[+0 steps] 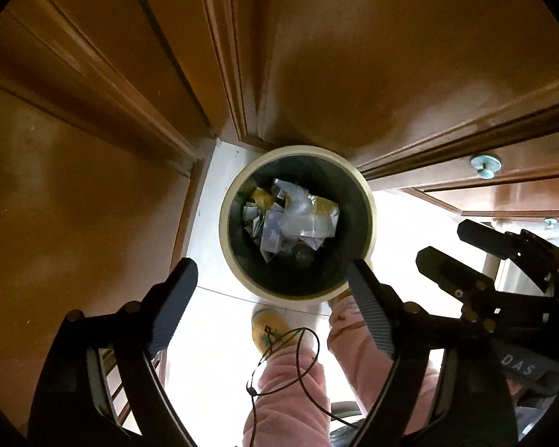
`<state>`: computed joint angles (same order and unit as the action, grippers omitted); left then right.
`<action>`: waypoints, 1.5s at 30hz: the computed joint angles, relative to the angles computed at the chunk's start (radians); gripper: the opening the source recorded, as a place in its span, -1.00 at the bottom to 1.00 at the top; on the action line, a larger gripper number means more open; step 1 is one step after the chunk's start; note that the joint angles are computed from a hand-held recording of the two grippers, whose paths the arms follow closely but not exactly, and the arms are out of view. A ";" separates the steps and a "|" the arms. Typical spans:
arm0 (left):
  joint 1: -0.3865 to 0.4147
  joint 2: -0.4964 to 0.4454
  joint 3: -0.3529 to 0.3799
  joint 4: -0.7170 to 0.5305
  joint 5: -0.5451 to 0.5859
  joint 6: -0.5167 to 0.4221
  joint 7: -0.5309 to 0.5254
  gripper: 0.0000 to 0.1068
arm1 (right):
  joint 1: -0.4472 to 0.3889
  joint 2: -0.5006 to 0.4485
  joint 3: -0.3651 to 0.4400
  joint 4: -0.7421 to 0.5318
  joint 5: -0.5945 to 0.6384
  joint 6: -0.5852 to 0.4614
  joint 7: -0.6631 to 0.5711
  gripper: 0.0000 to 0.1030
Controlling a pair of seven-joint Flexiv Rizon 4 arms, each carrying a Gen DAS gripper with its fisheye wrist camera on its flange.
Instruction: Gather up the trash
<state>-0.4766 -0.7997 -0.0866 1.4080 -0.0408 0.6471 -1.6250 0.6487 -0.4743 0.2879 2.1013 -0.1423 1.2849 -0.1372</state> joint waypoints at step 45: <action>-0.089 0.170 0.007 -0.873 0.037 -0.344 0.066 0.52 | 0.041 0.447 0.047 -0.815 -0.473 -1.295 0.110 0.58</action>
